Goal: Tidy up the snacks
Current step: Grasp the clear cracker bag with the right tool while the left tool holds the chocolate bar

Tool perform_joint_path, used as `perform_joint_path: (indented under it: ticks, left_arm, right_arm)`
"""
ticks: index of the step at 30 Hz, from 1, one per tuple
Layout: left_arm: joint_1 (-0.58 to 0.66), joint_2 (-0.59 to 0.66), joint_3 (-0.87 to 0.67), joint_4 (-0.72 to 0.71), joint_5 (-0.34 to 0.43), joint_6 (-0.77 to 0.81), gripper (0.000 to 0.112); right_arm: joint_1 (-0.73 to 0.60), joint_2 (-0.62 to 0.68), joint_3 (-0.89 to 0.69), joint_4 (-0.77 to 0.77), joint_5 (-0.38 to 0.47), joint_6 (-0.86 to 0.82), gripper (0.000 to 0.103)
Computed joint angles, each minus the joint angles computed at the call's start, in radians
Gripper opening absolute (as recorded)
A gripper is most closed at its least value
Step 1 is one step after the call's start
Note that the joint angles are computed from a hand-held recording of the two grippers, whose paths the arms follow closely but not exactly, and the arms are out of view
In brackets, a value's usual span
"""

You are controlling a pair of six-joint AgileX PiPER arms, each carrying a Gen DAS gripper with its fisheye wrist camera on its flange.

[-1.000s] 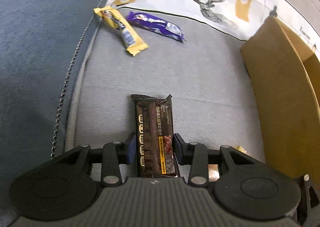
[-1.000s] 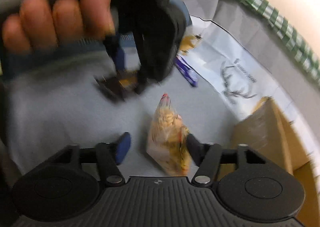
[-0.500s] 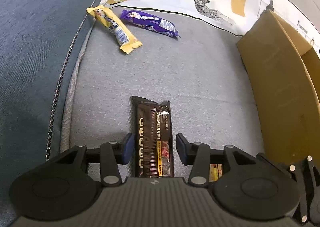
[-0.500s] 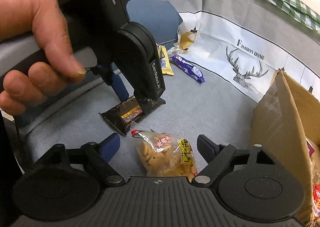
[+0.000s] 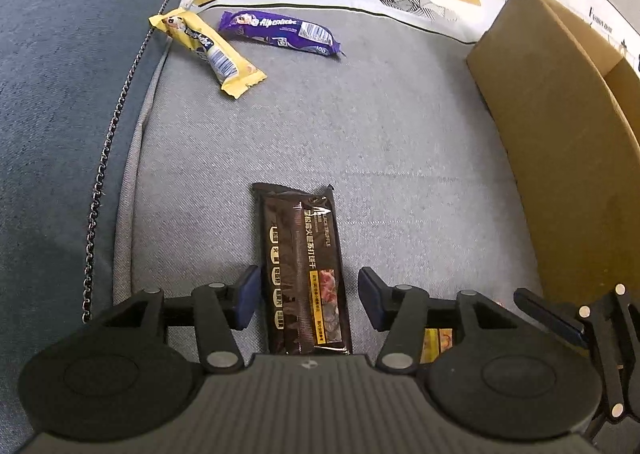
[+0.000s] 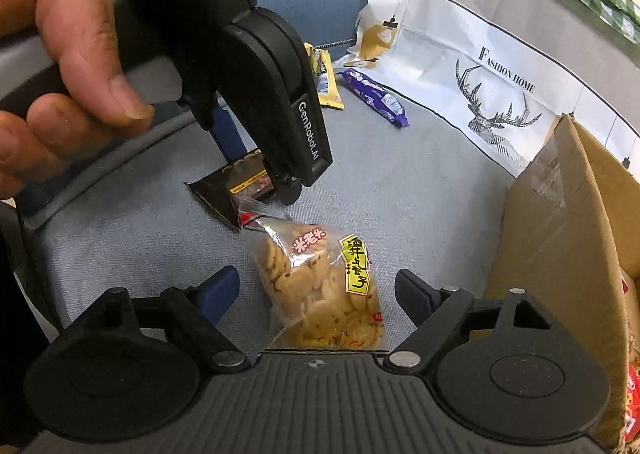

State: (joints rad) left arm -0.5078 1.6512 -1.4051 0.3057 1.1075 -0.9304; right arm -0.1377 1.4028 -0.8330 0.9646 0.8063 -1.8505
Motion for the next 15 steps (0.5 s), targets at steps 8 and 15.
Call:
perform_joint_path:
  ticks: [8, 15]
  left_arm:
    - [-0.015, 0.018, -0.019, 0.012, 0.027, 0.018, 0.057]
    - [-0.016, 0.009, -0.018, 0.041, 0.032, -0.006, 0.043]
  right_arm:
    - [0.004, 0.011, -0.007, -0.023, 0.004, 0.001, 0.055]
    - [-0.025, 0.007, -0.009, 0.059, 0.030, -0.040, 0.051]
